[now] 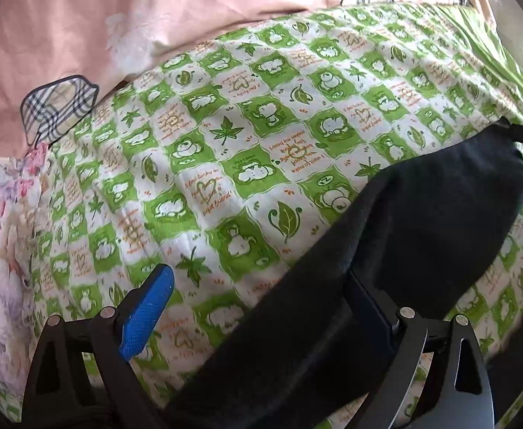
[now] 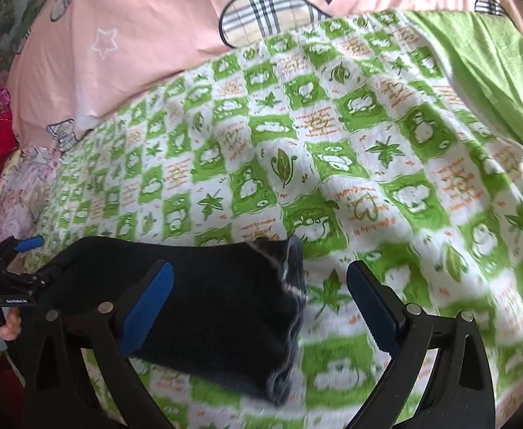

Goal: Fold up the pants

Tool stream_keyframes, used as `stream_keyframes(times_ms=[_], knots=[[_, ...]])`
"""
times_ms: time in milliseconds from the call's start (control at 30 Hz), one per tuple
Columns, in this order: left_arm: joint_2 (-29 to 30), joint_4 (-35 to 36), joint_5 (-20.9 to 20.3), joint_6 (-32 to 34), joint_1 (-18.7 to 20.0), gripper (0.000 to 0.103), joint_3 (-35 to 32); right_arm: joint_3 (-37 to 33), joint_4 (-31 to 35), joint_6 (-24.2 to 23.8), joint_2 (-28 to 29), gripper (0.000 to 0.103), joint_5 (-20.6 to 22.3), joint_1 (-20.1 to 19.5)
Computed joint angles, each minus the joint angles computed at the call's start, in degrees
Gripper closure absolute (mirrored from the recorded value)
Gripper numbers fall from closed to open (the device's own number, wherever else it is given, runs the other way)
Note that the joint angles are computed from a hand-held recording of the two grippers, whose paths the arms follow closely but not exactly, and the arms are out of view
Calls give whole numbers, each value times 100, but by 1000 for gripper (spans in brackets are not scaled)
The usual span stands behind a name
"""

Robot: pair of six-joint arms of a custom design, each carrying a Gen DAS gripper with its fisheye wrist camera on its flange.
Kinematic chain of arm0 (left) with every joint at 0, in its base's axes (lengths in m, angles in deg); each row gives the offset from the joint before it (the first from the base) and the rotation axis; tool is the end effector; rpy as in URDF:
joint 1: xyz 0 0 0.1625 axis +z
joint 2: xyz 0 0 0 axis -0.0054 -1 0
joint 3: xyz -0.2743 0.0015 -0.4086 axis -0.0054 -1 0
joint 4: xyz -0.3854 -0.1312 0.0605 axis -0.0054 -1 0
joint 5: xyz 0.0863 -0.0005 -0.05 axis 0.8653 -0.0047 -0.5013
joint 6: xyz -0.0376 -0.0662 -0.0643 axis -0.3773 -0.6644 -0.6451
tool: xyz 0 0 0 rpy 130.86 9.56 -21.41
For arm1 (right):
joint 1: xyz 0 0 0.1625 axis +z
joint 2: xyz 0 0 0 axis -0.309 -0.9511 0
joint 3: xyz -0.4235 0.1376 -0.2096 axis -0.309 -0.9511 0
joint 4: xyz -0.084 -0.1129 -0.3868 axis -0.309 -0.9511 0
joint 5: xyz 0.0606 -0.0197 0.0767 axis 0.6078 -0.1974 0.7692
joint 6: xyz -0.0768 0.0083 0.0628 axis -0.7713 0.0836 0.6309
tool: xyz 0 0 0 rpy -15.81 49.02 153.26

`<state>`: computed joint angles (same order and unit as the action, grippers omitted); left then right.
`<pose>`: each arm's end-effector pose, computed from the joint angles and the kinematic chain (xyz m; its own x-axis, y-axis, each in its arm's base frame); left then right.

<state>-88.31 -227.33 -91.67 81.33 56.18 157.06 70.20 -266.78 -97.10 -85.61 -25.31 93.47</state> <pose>-0.2345 -0.7124 0.0353 -0.4060 0.5548 -0.7261 0.7353 0.6702 0.1009 -0.0297 -0.5357 0.2490 -0.8873 0.3084 0.3431 -0.0443 0.6833 -0.7288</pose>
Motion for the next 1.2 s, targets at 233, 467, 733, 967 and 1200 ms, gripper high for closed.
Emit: stream_keyframes(times_ms=[233,467,733,967,1200], knots=[[22,1120,-589,-423,184,74,-384,-77,185,-118,-35,86,150,-70],[-376,705,-762,-197,11,97,200,212,-144,-530,-335,94,311,68],[-1356,-38,-1345,-557,-355,98,1666,1003,-739,-1475,-845,94,762,87],[-1750,-654,-1609,-828,-595,98,2687,2049,-2076,-2214,-788,96,960,-39],[-2022,-1103,-1750,-1026,-774,99,3384,2954,-3697,-2731,-48,96,589,-14]])
